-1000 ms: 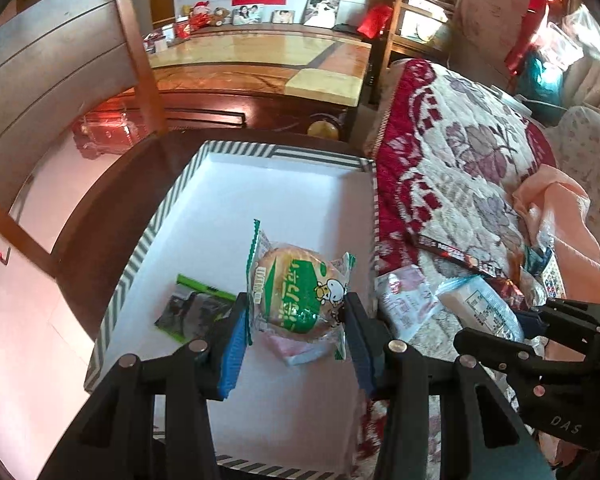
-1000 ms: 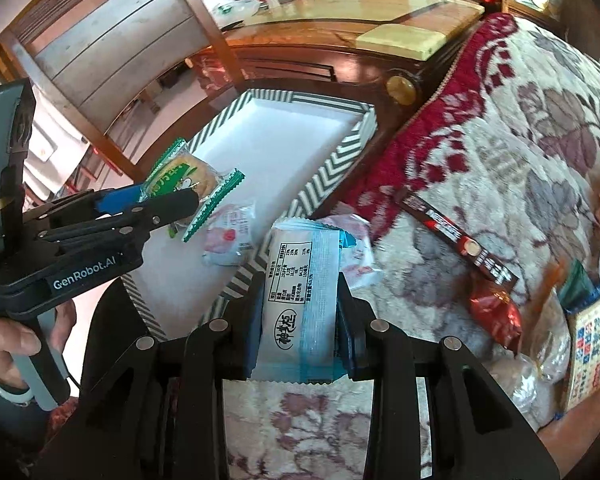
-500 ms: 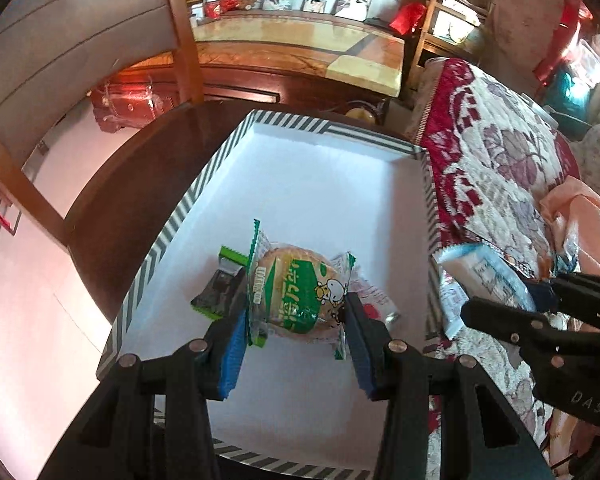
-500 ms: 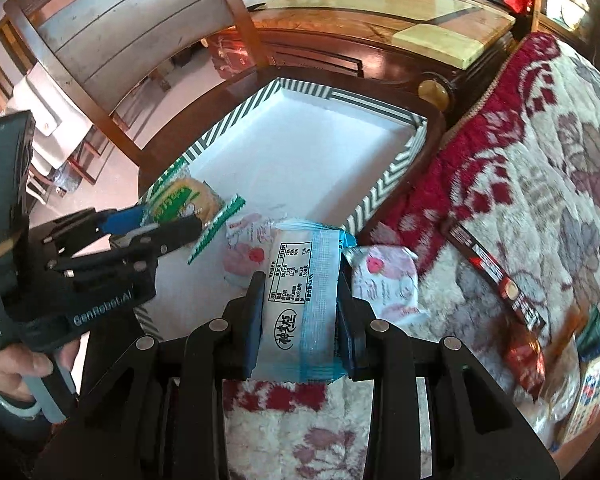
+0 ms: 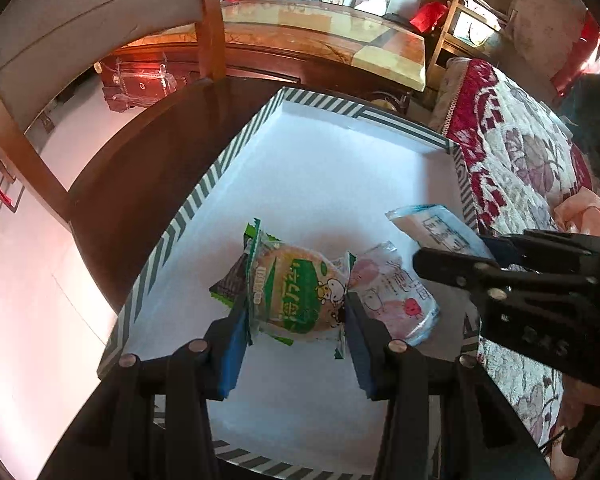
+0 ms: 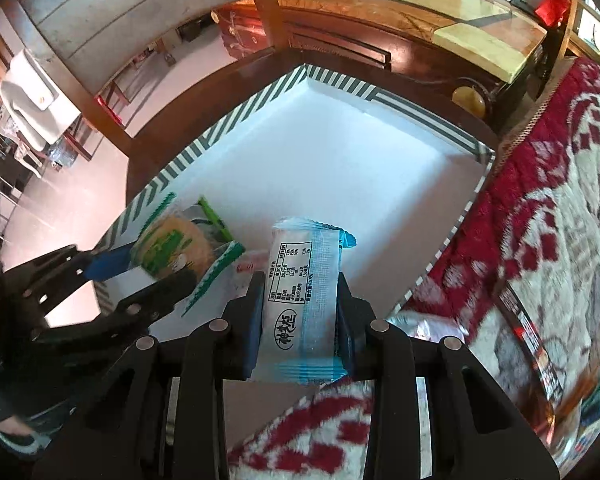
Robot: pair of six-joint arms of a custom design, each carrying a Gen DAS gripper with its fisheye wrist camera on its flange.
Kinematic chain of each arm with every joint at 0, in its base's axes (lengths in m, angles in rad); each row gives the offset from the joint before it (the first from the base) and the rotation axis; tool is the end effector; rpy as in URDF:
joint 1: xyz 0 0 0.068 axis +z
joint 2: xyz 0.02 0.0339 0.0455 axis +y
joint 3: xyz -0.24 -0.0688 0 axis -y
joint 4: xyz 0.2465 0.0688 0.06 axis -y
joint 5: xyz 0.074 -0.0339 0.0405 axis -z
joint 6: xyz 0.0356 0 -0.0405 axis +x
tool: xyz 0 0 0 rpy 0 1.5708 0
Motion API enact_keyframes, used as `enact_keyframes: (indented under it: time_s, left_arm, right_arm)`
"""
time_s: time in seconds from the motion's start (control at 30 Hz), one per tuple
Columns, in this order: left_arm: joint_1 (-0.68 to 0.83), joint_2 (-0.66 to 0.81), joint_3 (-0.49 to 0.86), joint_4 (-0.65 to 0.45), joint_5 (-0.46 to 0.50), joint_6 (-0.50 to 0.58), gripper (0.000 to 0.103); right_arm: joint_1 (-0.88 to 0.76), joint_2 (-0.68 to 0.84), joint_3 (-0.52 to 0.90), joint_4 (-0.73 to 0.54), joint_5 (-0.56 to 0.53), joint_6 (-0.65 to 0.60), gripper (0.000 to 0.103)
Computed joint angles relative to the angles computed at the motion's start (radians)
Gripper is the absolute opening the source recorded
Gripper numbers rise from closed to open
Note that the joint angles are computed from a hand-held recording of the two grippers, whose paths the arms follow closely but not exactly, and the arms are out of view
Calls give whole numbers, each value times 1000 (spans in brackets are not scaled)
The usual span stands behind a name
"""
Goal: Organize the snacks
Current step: 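Carry both snacks over the white box and open both tools to drop them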
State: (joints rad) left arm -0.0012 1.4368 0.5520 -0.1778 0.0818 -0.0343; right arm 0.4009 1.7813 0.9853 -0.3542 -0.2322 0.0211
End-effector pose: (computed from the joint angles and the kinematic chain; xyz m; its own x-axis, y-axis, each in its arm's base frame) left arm 0.2438 -0.0032 0.1030 -0.8745 -0.0331 -0.4839 0.0110 0.9961 -0.0880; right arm 0.3005 0.1363 0.1149 -0.8501 -0.3380 -0.4038 -0.4484 0.8667 0.2186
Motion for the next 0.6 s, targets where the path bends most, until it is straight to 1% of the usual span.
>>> enact_keyframes:
  time_s: [0.17,0.3,0.5,0.53,0.57,0.6]
  left_arm:
    - [3,9,4,8,-3,2,48]
    - [-2,10,2,16,-13,-1,50]
    - [16,23,13,13,-12,-10,53]
    - [18,26,15,12,-12,-11,55]
    - [18,28,16,12,-13,-13,60]
    - [18,28,17,10,-14,-17,62]
  right_arm:
    - [7,86,59,10,11,7,31]
    - [12,127,76,26,9,17,31]
    - [14,134,68,42,0,29,32]
    - [14,127,63,45,1,31,34]
    - [10,127,63,48,-4,31,42]
    - [6,121,59,49,-14,37,47]
